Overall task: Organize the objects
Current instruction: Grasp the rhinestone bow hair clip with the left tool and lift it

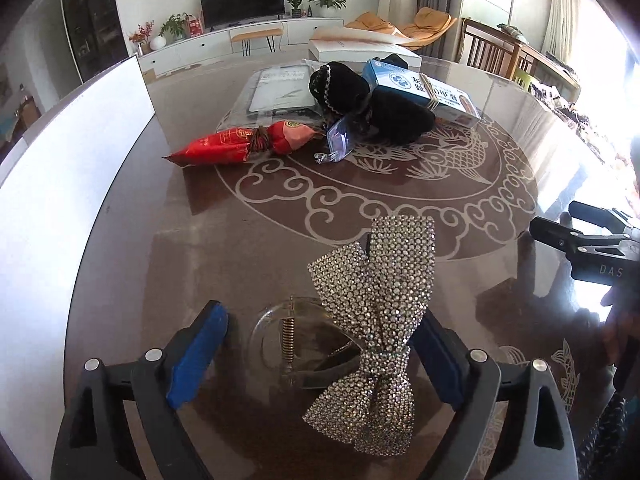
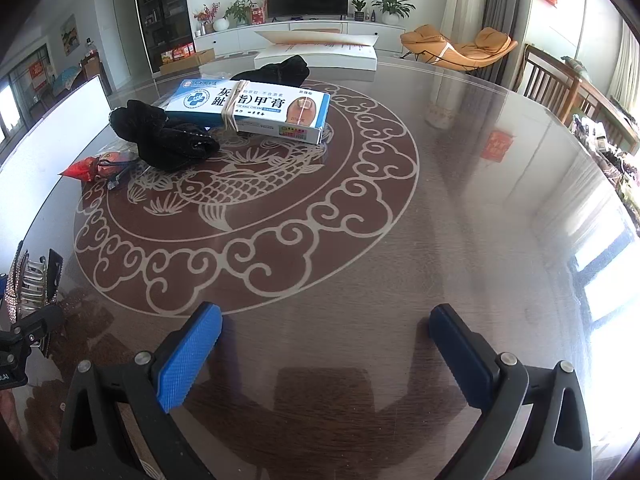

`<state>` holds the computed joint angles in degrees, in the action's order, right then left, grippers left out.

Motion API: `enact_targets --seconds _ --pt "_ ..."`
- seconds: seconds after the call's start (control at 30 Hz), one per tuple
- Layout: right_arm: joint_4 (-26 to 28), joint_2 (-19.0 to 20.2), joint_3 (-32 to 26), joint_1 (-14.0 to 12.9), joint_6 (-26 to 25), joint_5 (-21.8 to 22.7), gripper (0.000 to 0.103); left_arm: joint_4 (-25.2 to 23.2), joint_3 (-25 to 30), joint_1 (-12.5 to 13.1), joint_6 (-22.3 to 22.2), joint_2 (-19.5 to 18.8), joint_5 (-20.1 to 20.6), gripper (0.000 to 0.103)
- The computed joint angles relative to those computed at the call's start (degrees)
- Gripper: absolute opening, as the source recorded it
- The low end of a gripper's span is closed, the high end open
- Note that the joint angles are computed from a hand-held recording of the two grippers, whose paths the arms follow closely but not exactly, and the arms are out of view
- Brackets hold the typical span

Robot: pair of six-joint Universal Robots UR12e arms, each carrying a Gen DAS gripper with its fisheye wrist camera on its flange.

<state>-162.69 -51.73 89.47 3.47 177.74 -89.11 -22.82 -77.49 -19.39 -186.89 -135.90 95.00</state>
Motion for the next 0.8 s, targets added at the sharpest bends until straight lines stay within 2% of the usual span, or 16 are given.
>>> enact_targets --seconds 0.07,0.2,0.8 --pt "0.01 0.00 -0.01 0.00 0.01 0.00 0.103 0.51 0.47 0.12 0.36 -0.44 -0.02 0.100" --pt "0.01 0.00 -0.01 0.00 0.01 0.00 0.103 0.36 0.92 0.25 0.32 -0.71 -0.17 0.103" --pt "0.01 0.05 -0.06 0.05 0.09 -0.14 0.103 0.39 1.06 0.17 0.25 -0.81 -0.13 0.103"
